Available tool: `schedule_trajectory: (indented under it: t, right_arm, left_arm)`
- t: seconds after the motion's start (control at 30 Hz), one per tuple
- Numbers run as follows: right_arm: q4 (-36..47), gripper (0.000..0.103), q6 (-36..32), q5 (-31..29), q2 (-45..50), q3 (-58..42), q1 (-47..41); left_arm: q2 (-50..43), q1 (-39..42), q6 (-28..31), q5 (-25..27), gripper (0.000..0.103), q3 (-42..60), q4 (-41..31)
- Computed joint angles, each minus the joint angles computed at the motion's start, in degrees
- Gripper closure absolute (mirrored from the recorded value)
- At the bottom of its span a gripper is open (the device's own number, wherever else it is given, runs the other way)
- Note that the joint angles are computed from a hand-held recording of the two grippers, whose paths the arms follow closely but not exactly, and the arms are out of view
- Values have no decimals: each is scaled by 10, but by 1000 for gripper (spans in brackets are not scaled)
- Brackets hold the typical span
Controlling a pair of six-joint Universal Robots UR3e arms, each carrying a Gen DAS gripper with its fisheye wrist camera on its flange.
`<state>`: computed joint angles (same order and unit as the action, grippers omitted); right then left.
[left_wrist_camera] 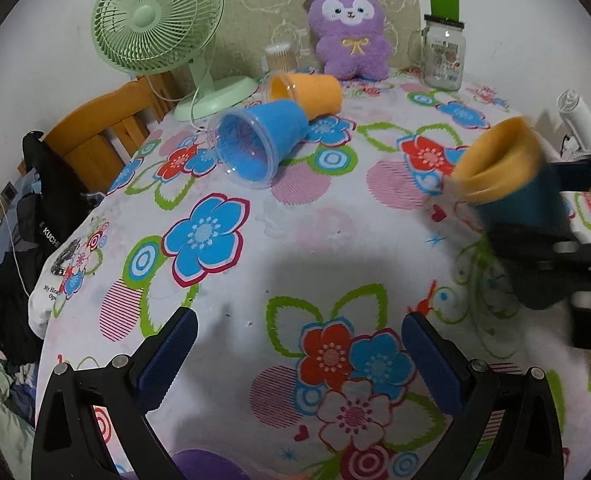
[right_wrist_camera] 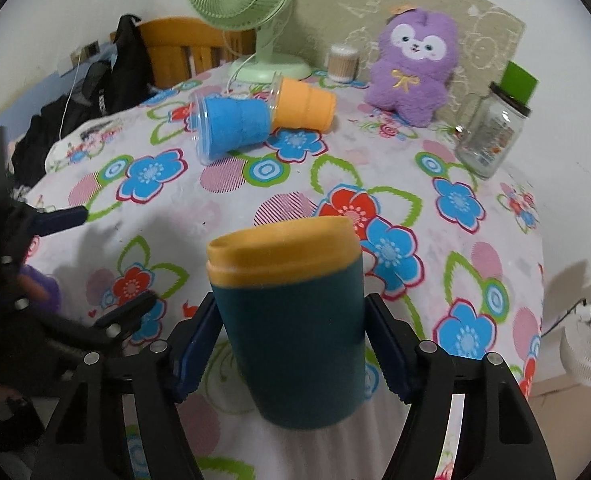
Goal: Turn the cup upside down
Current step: 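Grasp the teal cup by its yellow rim with the right gripper, then lift the teal cup with the right gripper, rim facing up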
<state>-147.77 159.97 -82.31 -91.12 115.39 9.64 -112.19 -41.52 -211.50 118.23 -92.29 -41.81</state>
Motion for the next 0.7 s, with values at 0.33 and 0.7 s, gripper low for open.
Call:
schedule_trajectory:
  t: [0.33,0.7]
  right_arm:
    - [12,31,44,-11,-113,62,10]
    - [59,32,106,-63,-229,112,65]
  left_arm:
    - [37,12,-2,0,0,-46,17]
    - [116,-37,-19,-15,0,-97,35]
